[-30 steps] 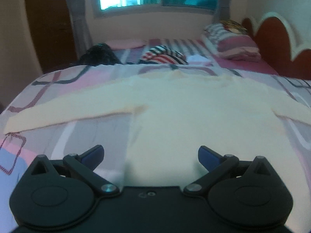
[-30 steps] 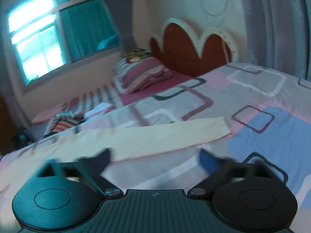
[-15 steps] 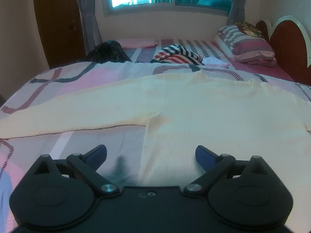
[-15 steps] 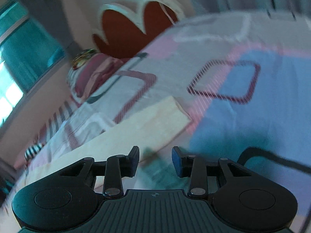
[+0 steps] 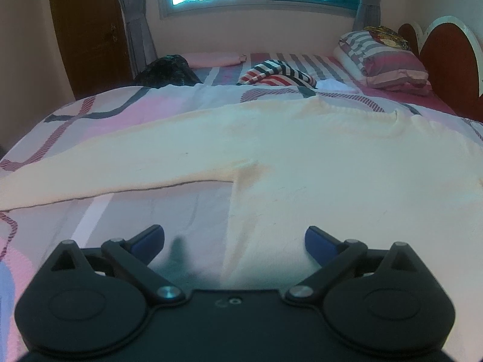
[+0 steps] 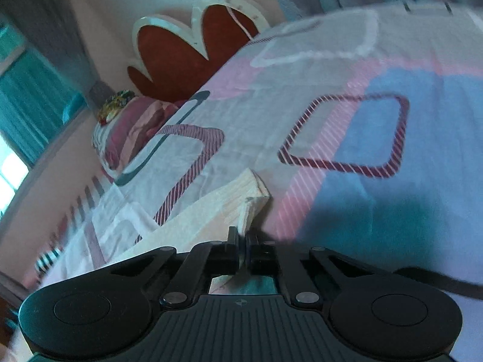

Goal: Fold small clothes
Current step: 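Grasp the sweater's sleeve cuff with the right gripper, then carry the sleeve across the sweater body with the right gripper and release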

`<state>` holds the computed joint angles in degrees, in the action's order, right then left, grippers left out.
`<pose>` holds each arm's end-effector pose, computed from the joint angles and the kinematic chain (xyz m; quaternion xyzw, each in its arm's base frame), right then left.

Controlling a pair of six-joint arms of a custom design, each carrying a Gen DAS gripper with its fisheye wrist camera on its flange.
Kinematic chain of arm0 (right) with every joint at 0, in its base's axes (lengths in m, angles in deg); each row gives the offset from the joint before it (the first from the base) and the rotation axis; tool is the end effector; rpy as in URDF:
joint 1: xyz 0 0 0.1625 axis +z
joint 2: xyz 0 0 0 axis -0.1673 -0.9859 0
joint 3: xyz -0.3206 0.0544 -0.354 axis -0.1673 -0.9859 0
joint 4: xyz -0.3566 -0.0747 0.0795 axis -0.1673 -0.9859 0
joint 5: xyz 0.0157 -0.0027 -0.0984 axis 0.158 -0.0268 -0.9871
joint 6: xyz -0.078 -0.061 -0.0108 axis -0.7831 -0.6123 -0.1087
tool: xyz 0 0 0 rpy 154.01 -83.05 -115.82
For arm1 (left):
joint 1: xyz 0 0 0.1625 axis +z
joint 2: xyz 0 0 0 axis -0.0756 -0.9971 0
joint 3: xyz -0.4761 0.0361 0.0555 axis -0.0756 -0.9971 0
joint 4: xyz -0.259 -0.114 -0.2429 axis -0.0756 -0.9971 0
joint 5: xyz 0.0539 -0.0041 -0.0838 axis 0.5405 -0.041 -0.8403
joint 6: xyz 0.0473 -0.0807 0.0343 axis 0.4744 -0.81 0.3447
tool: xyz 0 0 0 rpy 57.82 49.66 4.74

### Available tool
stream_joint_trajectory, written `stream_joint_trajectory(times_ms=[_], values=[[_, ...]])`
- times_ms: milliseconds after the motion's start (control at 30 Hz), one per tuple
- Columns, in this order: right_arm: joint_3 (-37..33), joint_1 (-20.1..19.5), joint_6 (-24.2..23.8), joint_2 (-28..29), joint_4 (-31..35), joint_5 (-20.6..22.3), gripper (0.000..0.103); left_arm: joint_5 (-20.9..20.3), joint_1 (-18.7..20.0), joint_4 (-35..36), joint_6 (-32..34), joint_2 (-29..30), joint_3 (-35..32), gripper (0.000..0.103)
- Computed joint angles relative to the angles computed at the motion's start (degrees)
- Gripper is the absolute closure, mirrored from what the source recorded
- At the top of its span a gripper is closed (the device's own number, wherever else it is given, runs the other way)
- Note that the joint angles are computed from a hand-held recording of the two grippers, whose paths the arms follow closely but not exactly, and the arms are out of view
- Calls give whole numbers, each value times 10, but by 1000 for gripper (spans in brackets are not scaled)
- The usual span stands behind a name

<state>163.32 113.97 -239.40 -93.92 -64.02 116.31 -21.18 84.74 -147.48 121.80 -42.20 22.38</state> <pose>0.1714 -0.5075 0.1163 -0.3823 -0.6316 0.6156 0.2756 0.0519 -0.7853 0.3884 0.2963 0.8504 -0.2888 0.3248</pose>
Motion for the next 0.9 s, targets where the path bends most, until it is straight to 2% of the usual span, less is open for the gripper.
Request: stream_joint_trajectory(times_ms=[167,267,733,900], values=[[-81,28,-136,40,16,-9,100,-15,5,22,-29,-6,-13,4],[-147,43,-178,78,45,-31,100,-16,5,17,-20,-9,-14,4],[-463,80,-171,260,286,-112,100,-5,15,16,-5,-31,0,2],[-563,87,-188,313,358,-138,100,-2,17,14,-2,-36,2,2]])
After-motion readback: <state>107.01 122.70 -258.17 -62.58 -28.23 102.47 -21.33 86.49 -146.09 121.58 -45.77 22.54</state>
